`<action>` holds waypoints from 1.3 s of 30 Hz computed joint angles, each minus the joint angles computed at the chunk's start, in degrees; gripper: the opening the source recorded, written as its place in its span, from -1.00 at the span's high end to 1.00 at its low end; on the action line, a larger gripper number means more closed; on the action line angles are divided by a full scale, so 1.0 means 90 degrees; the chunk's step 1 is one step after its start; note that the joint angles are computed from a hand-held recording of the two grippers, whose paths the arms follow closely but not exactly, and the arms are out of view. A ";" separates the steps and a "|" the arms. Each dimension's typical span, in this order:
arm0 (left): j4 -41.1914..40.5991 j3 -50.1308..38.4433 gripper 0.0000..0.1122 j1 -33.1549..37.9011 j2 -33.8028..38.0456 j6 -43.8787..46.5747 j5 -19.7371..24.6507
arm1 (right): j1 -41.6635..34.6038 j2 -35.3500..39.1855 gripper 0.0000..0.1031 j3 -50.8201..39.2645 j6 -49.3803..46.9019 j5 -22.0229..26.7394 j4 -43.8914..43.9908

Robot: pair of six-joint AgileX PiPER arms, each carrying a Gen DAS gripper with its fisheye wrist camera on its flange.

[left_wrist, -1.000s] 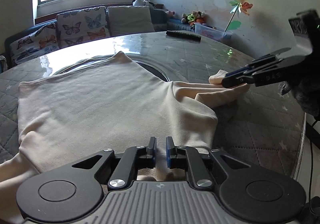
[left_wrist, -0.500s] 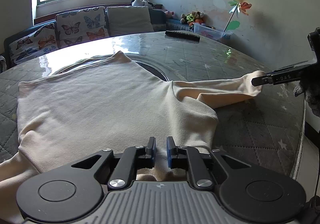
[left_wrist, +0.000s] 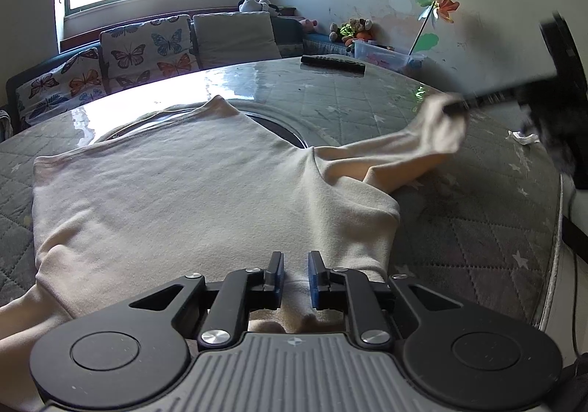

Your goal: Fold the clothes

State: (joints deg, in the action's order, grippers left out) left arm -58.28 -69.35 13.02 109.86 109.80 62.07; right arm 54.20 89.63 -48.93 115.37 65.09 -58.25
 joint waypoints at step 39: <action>0.0102 0.0185 0.61 -0.0509 -0.0164 0.0259 0.0237 | -0.2349 0.1003 0.37 -0.0221 -0.0480 -0.2345 -0.0816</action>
